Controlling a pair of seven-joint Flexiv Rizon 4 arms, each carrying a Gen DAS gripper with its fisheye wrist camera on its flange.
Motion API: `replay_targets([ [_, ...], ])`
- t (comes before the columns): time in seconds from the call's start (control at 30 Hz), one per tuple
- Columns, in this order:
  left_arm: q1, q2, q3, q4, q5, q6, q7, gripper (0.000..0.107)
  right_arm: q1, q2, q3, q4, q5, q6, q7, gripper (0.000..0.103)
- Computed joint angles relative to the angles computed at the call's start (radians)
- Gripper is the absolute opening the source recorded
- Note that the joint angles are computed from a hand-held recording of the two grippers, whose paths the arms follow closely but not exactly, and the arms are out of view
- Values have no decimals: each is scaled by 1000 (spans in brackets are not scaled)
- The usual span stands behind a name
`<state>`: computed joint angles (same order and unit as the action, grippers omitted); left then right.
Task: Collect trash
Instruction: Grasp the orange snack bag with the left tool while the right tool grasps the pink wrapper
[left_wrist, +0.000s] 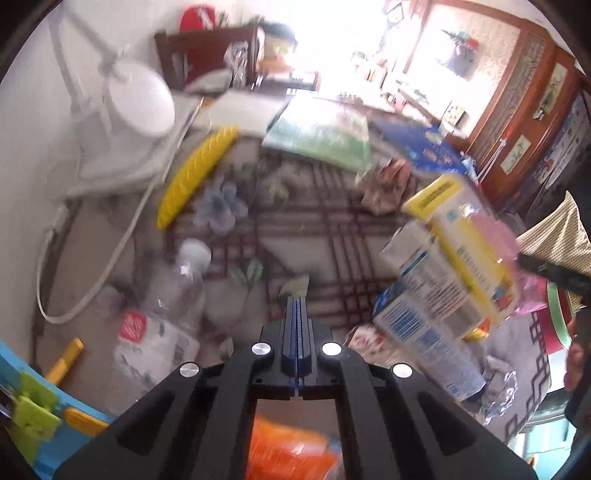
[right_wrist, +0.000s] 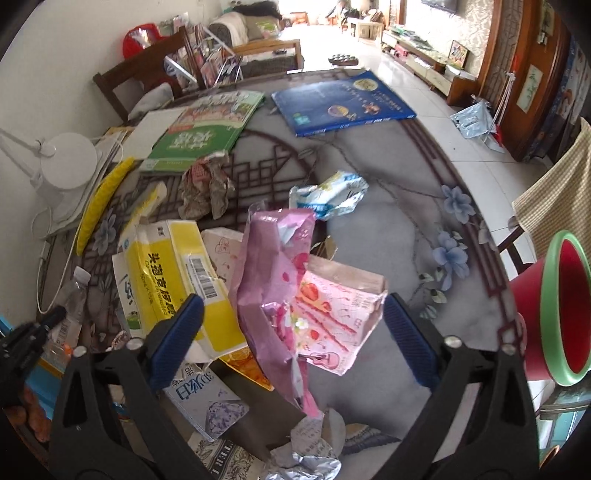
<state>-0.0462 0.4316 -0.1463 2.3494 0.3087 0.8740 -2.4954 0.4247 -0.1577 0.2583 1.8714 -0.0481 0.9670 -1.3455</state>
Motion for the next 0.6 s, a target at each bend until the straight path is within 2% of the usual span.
replay_targets([
  [0.03, 2, 6, -3, -6, 5, 0, -2, 0, -4, -8, 6, -10, 23, -12, -24, 72],
  [0.1, 0, 9, -1, -16, 0, -6, 7, 0, -17, -29, 20, -45, 99, -59, -80, 39],
  [0.2, -2, 35, -5, -18, 2, -43, 14, 0, -31, -33, 28, -63, 183, -85, -118, 26],
  [0.27, -6, 58, -6, -11, -4, -72, 14, 0, -35, -23, 30, -56, 211, -68, -136, 23],
  [0.33, -19, 90, 1, 9, -24, -95, 9, 7, -40, -13, 32, -53, 245, -50, -159, 23],
  [0.4, -28, 131, -6, 33, -34, -124, -6, 39, -46, -1, 33, -53, 279, -44, -182, 23],
  [0.47, -31, 165, -16, 57, -36, -138, -27, 60, -47, 5, 33, -57, 304, -48, -198, 23],
  [0.53, -45, 183, -17, 83, -57, -146, -36, 68, -46, 13, 32, -56, 317, -46, -207, 23],
  [0.6, -44, 184, -29, 95, -61, -164, -48, 85, -43, 22, 31, -54, 325, -47, -215, 23],
])
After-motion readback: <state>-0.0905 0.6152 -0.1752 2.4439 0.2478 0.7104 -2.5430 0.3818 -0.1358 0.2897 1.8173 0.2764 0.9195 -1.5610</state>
